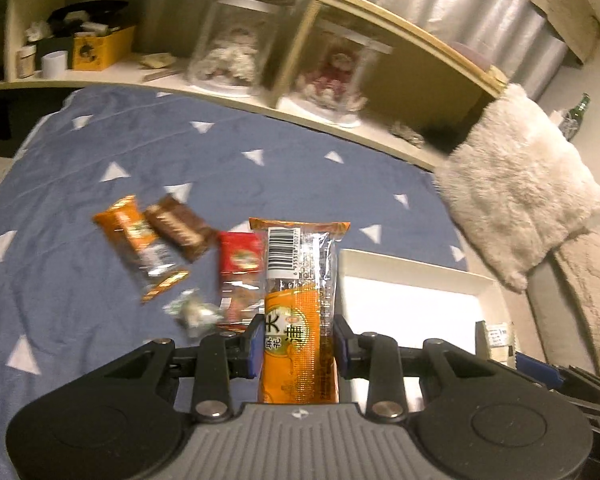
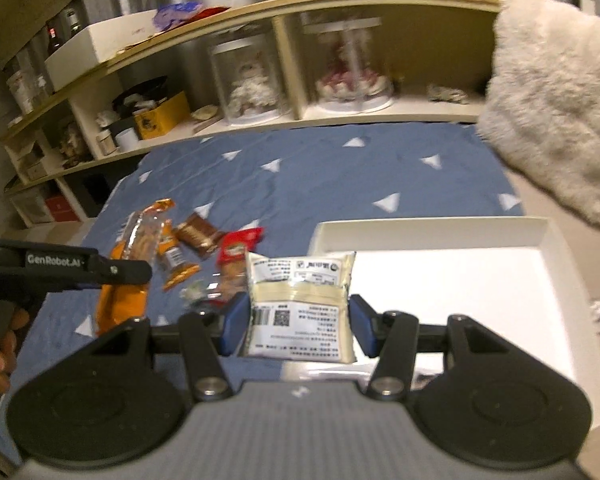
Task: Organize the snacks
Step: 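Carry the orange bar and white paper pack over the tray with both tools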
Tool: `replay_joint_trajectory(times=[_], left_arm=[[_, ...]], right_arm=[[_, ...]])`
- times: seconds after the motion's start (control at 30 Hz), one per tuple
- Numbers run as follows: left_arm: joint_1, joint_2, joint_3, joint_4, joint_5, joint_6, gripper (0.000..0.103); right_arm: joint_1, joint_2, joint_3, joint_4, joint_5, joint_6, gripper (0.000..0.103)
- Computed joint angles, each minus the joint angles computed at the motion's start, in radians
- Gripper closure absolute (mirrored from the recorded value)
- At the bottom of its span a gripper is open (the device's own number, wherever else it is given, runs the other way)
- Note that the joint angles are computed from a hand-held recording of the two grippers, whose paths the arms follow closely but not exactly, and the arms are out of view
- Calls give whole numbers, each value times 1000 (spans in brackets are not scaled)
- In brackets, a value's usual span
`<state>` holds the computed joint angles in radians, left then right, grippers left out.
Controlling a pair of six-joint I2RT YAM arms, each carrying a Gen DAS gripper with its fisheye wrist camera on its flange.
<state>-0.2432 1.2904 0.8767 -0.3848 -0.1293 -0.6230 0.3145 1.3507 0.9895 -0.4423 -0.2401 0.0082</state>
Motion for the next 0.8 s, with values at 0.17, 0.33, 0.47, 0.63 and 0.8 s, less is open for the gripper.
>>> replay_joint_trajectory(times=[0.17,0.33,0.47,0.63,0.8], left_arm=[[-108,121,89,30,-32,-58,67],[-190,262,187,60,-52,-110,67],[-217,370,248,102,-58,-136,67],[-221,528,358,116,-65,-141,67],[-184,630,424,115,-50,-144,66]], right_arm=[[-143,-37,13,-70,-38,-97,43],[-267,-39,7,-97,-71,-172,43],[-367,-16,5,-112,-111,-225,43],[-456,68,36,-139,-156,-261,43],[-533,137,56,-145,-176,-317,43]])
